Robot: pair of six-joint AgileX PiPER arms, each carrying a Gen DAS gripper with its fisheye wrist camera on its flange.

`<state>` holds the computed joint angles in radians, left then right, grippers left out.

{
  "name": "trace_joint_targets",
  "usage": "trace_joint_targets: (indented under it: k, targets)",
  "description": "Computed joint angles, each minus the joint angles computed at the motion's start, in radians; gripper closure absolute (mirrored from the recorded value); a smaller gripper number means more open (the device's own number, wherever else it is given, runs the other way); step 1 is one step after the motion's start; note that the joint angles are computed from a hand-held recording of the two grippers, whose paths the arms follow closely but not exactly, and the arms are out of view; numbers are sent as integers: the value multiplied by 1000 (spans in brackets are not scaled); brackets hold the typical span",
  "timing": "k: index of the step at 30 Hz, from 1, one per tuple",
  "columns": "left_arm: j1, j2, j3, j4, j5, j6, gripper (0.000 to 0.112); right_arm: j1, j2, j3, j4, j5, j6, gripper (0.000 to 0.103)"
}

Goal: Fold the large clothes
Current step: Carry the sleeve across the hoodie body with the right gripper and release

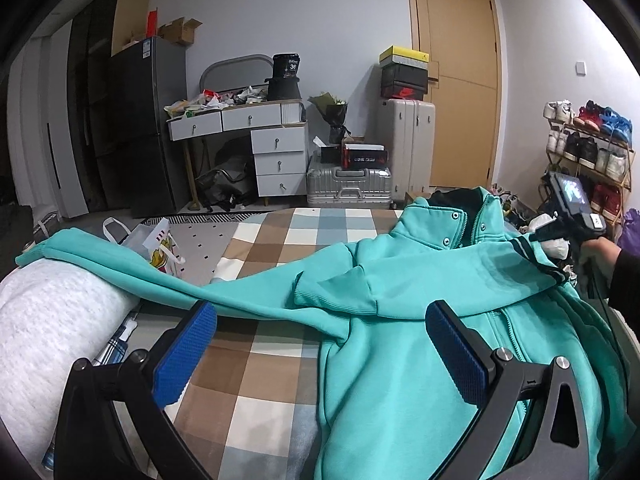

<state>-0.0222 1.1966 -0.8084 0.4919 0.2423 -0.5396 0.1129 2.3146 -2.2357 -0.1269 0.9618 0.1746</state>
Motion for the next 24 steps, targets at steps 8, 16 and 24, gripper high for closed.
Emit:
trace_joint_targets:
  k: [8,16,24]
  targets:
    - [-18,-10,0,89,26,-99,10,90,30,125,-246,-21,83,86]
    - [-17,-36,22,292,26,-313,10,146,-150,586,-365,-288,199,89]
    - [32,-50,35,304,7,-347,10,96,-583,1006,-183,-570,138,86]
